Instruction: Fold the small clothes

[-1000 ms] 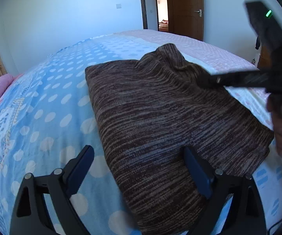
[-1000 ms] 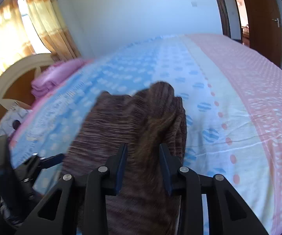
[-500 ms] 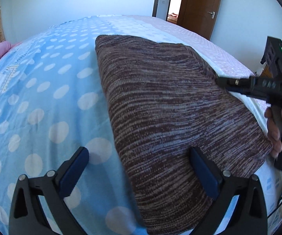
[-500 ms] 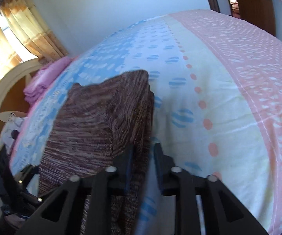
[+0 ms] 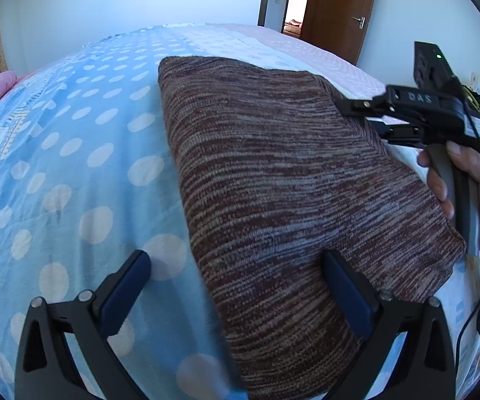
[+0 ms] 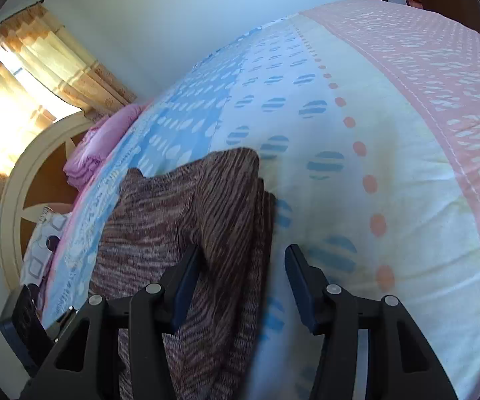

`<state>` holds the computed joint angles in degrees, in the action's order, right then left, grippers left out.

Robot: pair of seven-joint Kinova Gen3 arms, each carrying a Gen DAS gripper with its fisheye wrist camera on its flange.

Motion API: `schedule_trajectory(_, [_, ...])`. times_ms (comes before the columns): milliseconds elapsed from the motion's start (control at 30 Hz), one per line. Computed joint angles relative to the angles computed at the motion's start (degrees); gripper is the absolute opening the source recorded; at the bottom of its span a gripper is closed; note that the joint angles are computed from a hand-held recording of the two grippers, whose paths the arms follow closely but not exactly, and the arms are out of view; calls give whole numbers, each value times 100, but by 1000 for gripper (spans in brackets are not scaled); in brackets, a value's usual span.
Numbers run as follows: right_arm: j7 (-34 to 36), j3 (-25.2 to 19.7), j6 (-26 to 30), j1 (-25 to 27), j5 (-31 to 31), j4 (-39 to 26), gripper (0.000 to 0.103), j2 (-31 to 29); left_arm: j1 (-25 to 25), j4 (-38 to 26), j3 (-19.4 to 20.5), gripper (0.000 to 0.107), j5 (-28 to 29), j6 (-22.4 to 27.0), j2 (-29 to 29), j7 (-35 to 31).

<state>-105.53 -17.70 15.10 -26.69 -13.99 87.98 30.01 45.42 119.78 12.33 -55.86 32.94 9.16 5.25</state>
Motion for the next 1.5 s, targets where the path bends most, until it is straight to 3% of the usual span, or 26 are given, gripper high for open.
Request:
schedule_trajectory(167, [304, -466, -46, 408, -190, -189, 53, 252, -32, 48, -22, 103, -55, -158, -13, -3])
schedule_trajectory(433, [954, -987, 36, 778, -515, -428, 37, 587, -99, 155, -63, 102, -137, -547, -85, -63])
schedule_trajectory(467, [1025, -1062, 4, 843, -573, -405, 36, 605, -95, 194, -80, 100, -217, -631, -111, -13])
schedule_trajectory(600, [1397, -1581, -246, 1250, -808, -229, 27, 713, -32, 304, -88, 76, -681, -834, -177, 266])
schedule_trajectory(733, [1691, -2116, -661, 1635, -848, 38, 24, 788, 9, 252, 24, 64, -825, -642, -151, 366])
schedule_trajectory(833, [1479, -1834, -704, 1400, -724, 83, 23, 643, 51, 240, 84, 44, -904, -511, -181, 482])
schedule_trajectory(1100, [975, -1822, -1073, 1357, -458, 459, 19, 400, 207, 30, 276, 27, -650, 81, -127, 483])
schedule_trajectory(1233, [706, -1812, -1359, 1267, -182, 700, 18, 193, 315, -142, 388, 24, -425, 533, -122, 148])
schedule_trajectory(1367, [357, -2364, -1697, 1606, 67, 950, 18, 161, 346, -135, 496, 23, -244, 690, -292, -67])
schedule_trajectory(1500, [14, -2272, -1649, 1398, 197, 1008, 18, 10, 293, -184, 653, 22, 221, 906, -515, -465])
